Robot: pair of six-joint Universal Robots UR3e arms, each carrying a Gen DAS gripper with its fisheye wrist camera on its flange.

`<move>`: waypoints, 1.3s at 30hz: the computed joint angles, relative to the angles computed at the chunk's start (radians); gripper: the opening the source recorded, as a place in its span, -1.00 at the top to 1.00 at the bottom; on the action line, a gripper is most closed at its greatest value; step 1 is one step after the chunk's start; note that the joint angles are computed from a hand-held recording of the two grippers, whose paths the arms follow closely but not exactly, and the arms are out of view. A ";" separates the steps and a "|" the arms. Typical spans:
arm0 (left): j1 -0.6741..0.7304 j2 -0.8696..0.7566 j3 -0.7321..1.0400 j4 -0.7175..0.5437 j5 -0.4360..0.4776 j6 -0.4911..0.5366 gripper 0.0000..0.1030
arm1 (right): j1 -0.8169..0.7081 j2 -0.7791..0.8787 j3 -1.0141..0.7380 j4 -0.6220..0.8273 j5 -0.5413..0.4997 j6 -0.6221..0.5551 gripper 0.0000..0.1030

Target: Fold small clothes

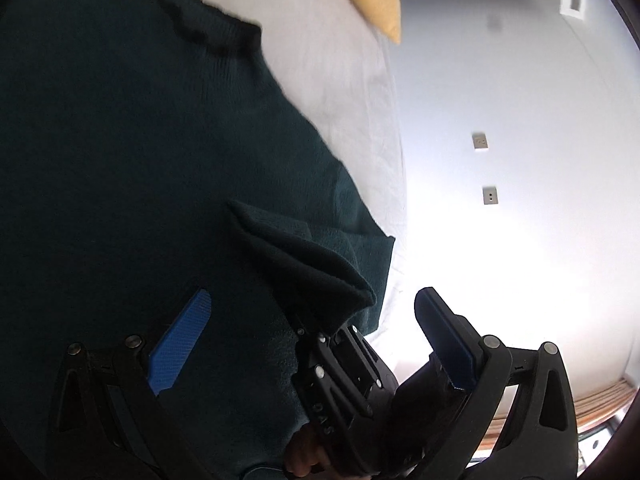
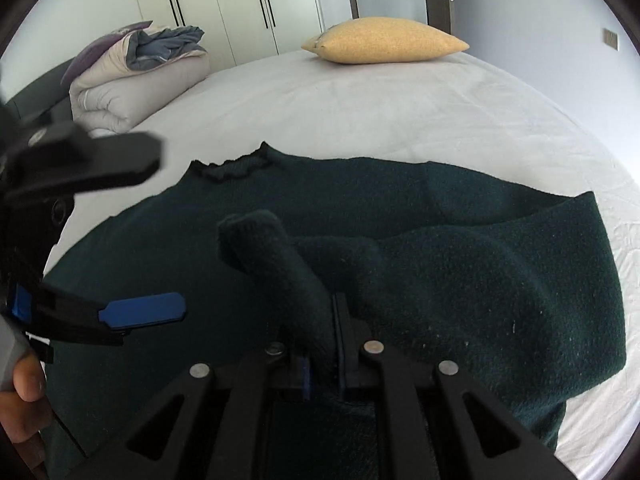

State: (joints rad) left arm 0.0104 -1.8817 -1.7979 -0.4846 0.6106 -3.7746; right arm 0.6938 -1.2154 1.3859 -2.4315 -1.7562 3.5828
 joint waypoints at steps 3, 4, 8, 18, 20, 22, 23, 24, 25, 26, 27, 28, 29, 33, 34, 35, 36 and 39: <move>-0.003 -0.096 0.064 0.023 -0.033 -0.038 -0.96 | 0.031 0.030 -0.028 0.004 -0.029 0.009 0.78; -0.001 -0.109 0.068 0.037 -0.043 -0.048 -0.76 | 0.038 0.032 -0.026 -0.001 -0.032 0.009 0.77; -0.016 -0.131 0.133 -0.026 -0.009 -0.035 0.35 | 0.052 0.019 0.002 -0.015 -0.028 0.005 0.66; 0.013 0.073 -0.071 0.067 0.107 -0.018 0.87 | -0.053 -0.243 0.401 -0.291 0.188 0.181 -0.47; 0.042 0.144 -0.092 0.023 0.121 0.016 0.87 | -0.120 -0.331 0.558 -0.415 0.279 0.262 -0.55; 0.080 0.207 -0.103 -0.023 0.127 0.045 0.87 | -0.209 -0.400 0.708 -0.542 0.381 0.365 -0.64; 0.096 0.229 -0.103 -0.035 0.132 0.049 0.87 | -0.278 -0.422 0.795 -0.634 0.466 0.430 -0.64; 0.118 0.256 -0.109 -0.051 0.126 0.060 0.87 | -0.341 -0.427 0.866 -0.732 0.550 0.499 -0.64; 0.137 0.278 -0.115 -0.063 0.123 0.070 0.87 | -0.399 -0.425 0.921 -0.821 0.617 0.565 -0.64; 0.162 0.313 -0.125 -0.087 0.123 0.084 0.87 | -0.453 -0.410 0.960 -0.907 0.680 0.631 -0.67; 0.199 0.355 -0.145 -0.119 0.115 0.106 0.87 | -0.494 -0.393 0.985 -0.978 0.729 0.680 -0.71; 0.239 0.397 -0.173 -0.144 0.100 0.126 0.87 | -0.540 -0.353 1.004 -1.081 0.781 0.746 -0.73; 0.285 0.442 -0.205 -0.182 0.079 0.162 0.87 | -0.567 -0.330 1.015 -1.144 0.804 0.790 -0.74; 0.414 0.578 -0.296 -0.306 0.044 0.263 0.87 | -0.635 -0.215 0.987 -1.302 0.834 0.932 -0.76; 0.444 0.602 -0.316 -0.340 0.032 0.294 0.87 | -0.640 -0.206 0.966 -1.281 0.834 0.934 -0.76; 0.472 0.626 -0.335 -0.377 0.027 0.322 0.87 | -0.640 -0.195 0.946 -1.272 0.834 0.943 -0.76; 0.503 0.647 -0.361 -0.407 0.019 0.353 0.87 | -0.635 -0.185 0.933 -1.274 0.829 0.954 -0.76; 0.535 0.656 -0.419 -0.398 0.032 0.370 0.87 | -0.633 -0.182 0.933 -1.283 0.822 0.953 -0.75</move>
State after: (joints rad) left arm 0.5458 -1.2253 -2.2173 -0.8828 0.6422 -3.4048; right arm 0.0606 -1.3974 2.3193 -3.7141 -0.9338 4.5357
